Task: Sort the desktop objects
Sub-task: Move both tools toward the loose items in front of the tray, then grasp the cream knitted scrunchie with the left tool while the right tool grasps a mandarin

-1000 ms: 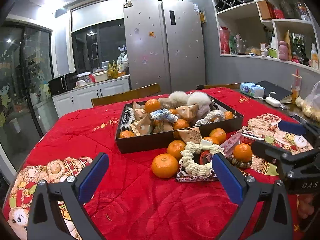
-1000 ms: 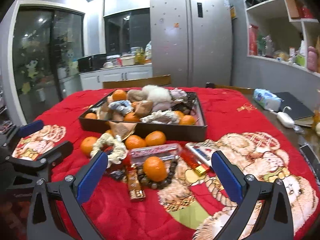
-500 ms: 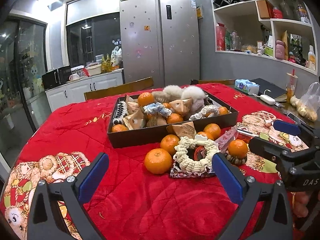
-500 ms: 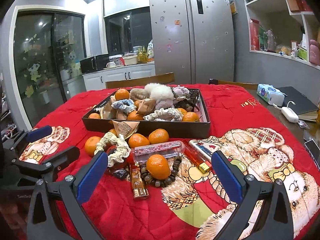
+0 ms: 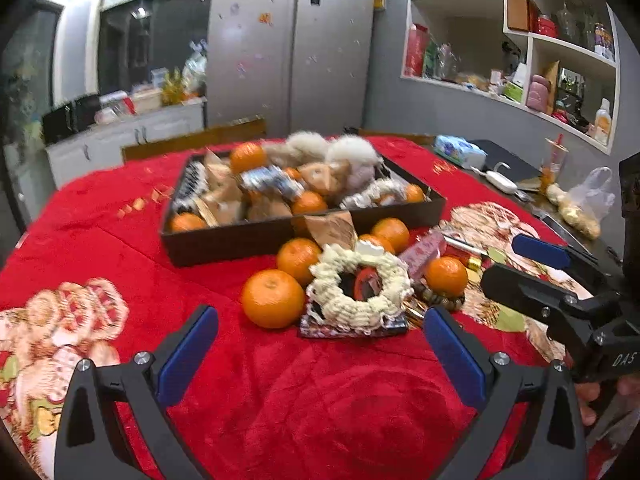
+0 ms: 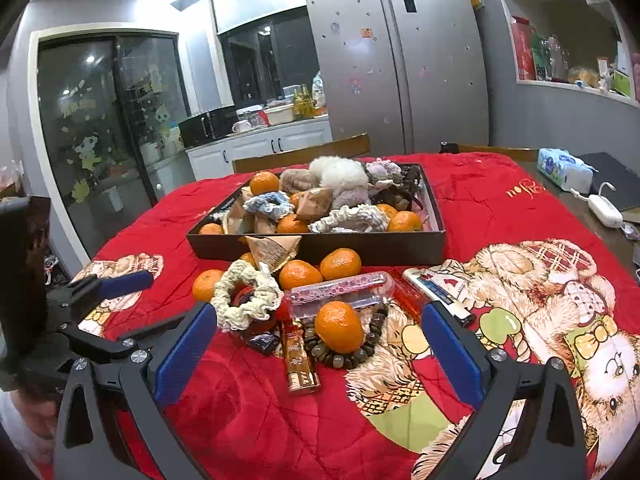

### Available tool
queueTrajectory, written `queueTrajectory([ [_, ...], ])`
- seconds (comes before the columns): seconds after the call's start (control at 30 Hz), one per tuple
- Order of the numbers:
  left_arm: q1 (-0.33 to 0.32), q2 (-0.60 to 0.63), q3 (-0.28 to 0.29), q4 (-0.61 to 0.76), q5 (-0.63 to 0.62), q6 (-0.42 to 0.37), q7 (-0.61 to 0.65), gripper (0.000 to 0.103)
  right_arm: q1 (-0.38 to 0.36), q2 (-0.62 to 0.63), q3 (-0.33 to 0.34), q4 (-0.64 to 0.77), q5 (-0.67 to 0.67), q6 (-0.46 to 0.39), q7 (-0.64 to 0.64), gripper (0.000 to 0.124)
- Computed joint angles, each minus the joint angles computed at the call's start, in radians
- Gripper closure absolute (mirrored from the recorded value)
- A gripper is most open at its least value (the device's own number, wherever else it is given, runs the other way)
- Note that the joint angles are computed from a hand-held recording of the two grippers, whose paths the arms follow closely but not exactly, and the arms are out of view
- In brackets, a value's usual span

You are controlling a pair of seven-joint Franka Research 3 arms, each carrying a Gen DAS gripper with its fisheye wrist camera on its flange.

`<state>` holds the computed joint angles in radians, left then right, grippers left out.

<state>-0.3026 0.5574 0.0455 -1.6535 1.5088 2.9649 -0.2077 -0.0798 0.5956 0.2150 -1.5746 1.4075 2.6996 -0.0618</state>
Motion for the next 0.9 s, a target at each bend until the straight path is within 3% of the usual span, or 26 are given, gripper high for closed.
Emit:
queueTrajectory([
  [0.1, 0.008, 0.023, -0.003, 0.024, -0.032, 0.045, 0.067, 0.0, 0.002, 0.009, -0.006, 0.012, -0.016, 0.0, 0.035, 0.021],
  [0.2, -0.016, 0.031, 0.024, 0.053, 0.065, 0.082, 0.015, 0.0, -0.003, 0.017, -0.001, 0.024, -0.009, 0.015, 0.051, 0.021],
  [0.3, 0.001, 0.043, -0.001, 0.077, 0.1, 0.093, 0.026, 0.0, -0.012, 0.028, -0.001, 0.038, -0.027, -0.012, 0.091, 0.021],
  [0.5, 0.04, 0.087, -0.036, 0.109, -0.125, 0.137, 0.278, 0.004, -0.005, 0.039, -0.009, 0.05, -0.117, -0.037, 0.163, 0.036],
  [0.6, 0.062, 0.112, -0.073, 0.123, -0.247, 0.123, 0.426, 0.005, 0.002, 0.049, -0.016, 0.06, -0.178, -0.043, 0.217, 0.046],
  [0.67, 0.104, 0.131, -0.133, 0.128, -0.351, 0.118, 0.558, 0.011, 0.0, 0.058, -0.017, 0.069, -0.215, -0.055, 0.256, 0.055],
  [0.9, 0.136, 0.156, -0.176, 0.128, -0.522, 0.121, 0.723, 0.012, -0.01, 0.094, -0.015, 0.112, -0.318, -0.102, 0.377, 0.056],
])
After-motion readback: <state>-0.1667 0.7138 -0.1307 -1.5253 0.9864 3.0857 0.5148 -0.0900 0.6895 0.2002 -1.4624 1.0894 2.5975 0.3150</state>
